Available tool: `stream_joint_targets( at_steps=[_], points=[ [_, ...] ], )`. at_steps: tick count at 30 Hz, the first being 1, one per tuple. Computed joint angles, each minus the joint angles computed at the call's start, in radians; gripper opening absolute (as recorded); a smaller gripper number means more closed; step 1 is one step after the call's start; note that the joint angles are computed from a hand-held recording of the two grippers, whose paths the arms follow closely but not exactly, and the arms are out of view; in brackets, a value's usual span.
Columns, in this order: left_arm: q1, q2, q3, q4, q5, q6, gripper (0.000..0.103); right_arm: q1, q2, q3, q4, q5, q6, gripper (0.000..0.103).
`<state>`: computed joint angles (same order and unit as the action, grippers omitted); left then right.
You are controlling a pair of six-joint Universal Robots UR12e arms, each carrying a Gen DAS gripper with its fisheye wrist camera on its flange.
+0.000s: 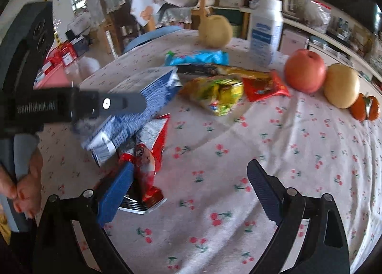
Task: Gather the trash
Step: 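Grasp the white milk carton with the left tool and lift it, then hold the milk carton in the left tool while the right tool grasps two red wrappers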
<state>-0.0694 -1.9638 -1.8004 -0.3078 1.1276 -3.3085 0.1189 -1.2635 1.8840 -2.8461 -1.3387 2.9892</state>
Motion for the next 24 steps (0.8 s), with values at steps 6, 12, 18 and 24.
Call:
stream_joint_targets(
  at_steps=[6,12,18,24],
  points=[
    [0.015,0.006,-0.015,0.025,-0.014,-0.004,0.061,0.017,0.002,-0.002,0.005,0.034,-0.018,0.094],
    [0.034,0.012,-0.023,0.042,-0.046,-0.018,0.061,0.04,0.007,-0.003,-0.015,0.044,-0.028,0.094],
    [0.046,0.02,-0.034,0.061,-0.058,-0.019,0.061,0.041,0.005,-0.001,-0.011,0.12,0.011,0.094],
    [0.059,0.031,-0.046,0.084,-0.062,-0.017,0.061,0.046,0.006,-0.002,-0.018,0.152,0.114,0.094]
  ],
)
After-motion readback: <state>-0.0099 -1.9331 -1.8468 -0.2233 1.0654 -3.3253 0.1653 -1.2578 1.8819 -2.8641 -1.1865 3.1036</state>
